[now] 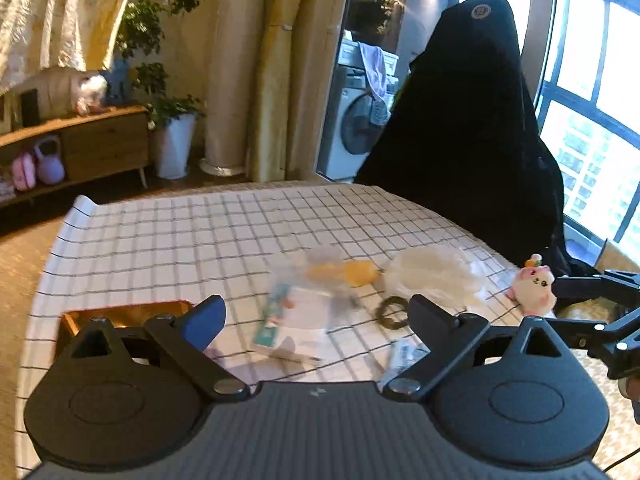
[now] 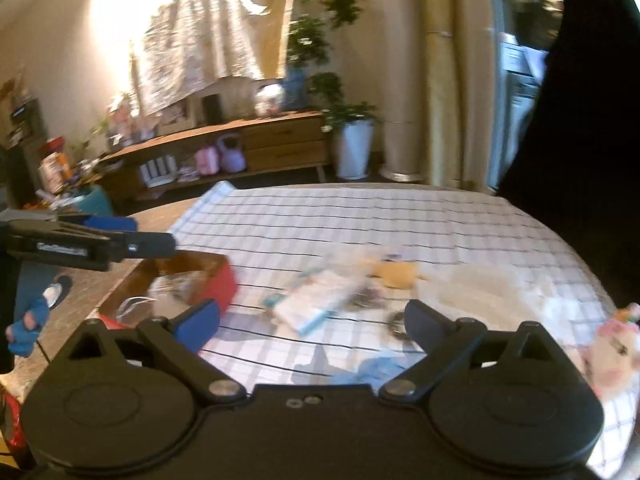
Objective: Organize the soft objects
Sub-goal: 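Grasp the blue Labubu bag with the left tool while the right tool grasps tissue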
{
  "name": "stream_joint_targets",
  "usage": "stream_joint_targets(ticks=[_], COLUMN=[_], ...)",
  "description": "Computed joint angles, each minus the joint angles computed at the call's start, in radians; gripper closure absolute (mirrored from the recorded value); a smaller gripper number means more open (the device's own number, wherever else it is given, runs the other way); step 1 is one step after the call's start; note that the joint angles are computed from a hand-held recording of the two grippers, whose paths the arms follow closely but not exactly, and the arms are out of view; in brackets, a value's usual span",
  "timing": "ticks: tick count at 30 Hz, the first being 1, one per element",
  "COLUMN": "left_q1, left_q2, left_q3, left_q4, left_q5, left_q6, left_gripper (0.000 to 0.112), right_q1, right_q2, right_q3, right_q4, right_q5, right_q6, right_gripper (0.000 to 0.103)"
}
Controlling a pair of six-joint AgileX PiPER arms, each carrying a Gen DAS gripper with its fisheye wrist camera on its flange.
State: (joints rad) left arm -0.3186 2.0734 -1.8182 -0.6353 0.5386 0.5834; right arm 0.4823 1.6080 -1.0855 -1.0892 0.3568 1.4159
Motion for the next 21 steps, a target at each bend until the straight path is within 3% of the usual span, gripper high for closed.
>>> stream_joint_targets(ticks=[10, 16, 21], left_q1=[-0.108, -0.164, -0.197], left_q2=[0.109, 0.214, 0.345], left_q3=[-0.087, -0.223, -0.412], left_q4=[0.05, 0.118, 0.178], left_q5=[-0.059, -0.017, 0.075], left_q6=[-0.067, -0.146, -0.231], left_gripper=[0.01, 0.01, 0.01], right_q1=[-0.181, -0.304, -0.387], right_q2=[-0.099, -0.076, -0.033], right_q3=[0.208, 0.246, 0.244], right_q4=[-0.264, -0.417, -0.586], right_q5=[-0.056, -0.14, -0.194], right_q6=[0.266, 0.396, 0.54], right_gripper=[0.004, 0.004, 0.004])
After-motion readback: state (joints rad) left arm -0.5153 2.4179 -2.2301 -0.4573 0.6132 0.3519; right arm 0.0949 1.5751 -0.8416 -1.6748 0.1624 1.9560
